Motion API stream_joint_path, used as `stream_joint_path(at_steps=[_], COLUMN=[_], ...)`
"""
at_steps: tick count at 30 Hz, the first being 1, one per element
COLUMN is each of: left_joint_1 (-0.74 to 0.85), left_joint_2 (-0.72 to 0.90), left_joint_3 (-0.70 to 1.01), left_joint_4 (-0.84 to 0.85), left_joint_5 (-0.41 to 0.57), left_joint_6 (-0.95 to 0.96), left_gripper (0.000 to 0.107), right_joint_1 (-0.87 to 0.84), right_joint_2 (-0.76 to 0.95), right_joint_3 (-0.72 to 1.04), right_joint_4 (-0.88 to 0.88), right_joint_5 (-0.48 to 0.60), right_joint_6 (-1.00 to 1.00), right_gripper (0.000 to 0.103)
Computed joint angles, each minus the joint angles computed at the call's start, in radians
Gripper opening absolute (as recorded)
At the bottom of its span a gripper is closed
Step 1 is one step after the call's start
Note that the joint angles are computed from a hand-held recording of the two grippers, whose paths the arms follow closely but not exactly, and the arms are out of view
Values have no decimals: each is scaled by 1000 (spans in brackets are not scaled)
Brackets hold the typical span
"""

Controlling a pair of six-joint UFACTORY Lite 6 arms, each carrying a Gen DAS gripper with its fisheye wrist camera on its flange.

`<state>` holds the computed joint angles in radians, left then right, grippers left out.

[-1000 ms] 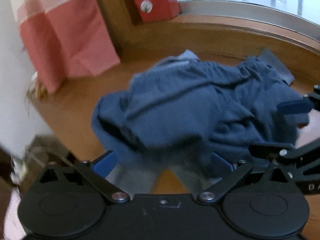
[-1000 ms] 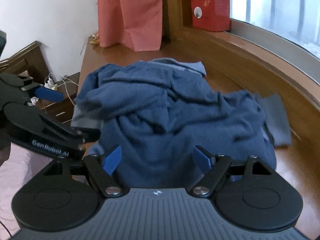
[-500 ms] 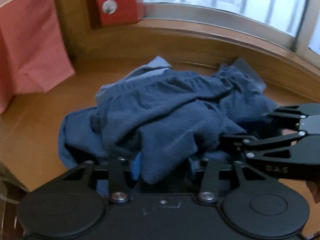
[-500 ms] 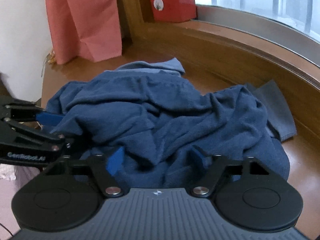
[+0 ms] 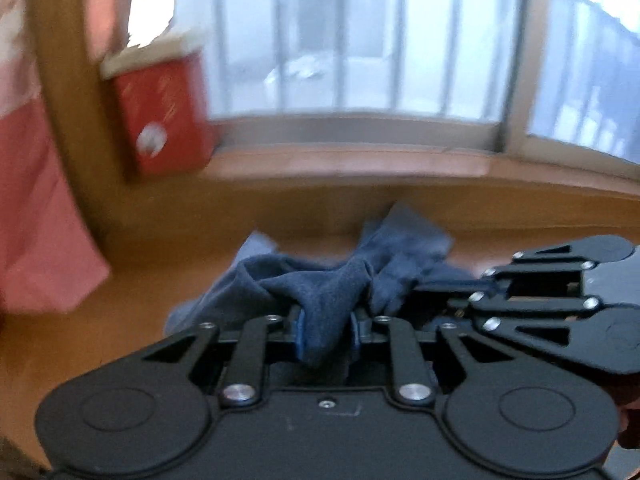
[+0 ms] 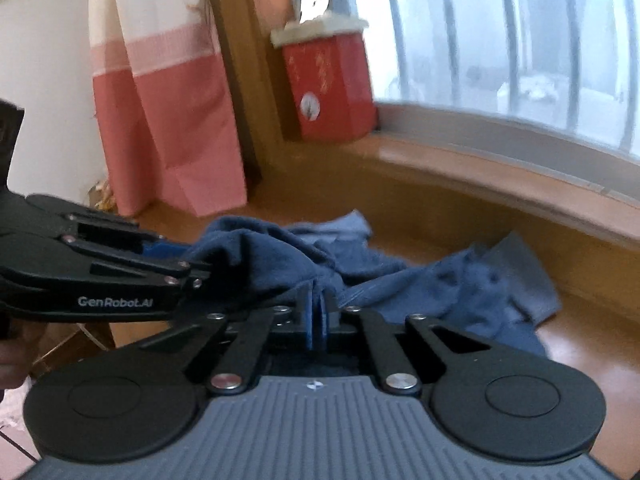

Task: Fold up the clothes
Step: 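Grasp the sweatshirt with the right tool while the left tool grasps it too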

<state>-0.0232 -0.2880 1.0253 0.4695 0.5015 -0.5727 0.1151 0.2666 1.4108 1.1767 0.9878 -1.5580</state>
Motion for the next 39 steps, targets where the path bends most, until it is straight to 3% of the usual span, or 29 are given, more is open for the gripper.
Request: stream_joint_path(at_steps=[6,9,12,14,16,17,22,24,26,32,35,39], left_joint_1=[-149,-233,-290,-327,-350,-352,-292,-273,-275,-240,-165,-56], left_joint_2=[145,273,411,469,495,482,385,319,255,94,96,169], left_joint_3=[224,352,468,495,471,424,235,164,106,-43,-73,-107], left_joint_4=[-92,-74,-41,47,110,134,98,106,159,226,206,212], left_joint_5=[-25,-49,-25,18,50,54,67,78,116,216,183,13], left_joint_6=[127,115,87,4,-50,-78,-127,-162,-229,-376,-315,-225], left_gripper=[18,19,33,68,69,69,69,73,86,90,91,98], right_joint_1=[-191,-285,-384,-430,-452,-457,-398,-348,-292,-137,-41,35], right_joint_2=[-70,-112,-98,-73,-52,-56,8,36,54,120,139,146], right_joint_3=[12,27,57,64,33,-6,-36,-22,-11,71,85,77], right_joint_4=[57,82,29,-35,-104,-112,-167,-179,-186,-144,-155,-184], right_joint_5=[157,142,135,107,56,22,-13,-4,0,43,-1,-84], right_joint_6=[-8,-46,-35,-10,13,5,21,24,16,-42,-83,-111], right_gripper=[0,0,2,22,80,84,83,83,83,83,83,83])
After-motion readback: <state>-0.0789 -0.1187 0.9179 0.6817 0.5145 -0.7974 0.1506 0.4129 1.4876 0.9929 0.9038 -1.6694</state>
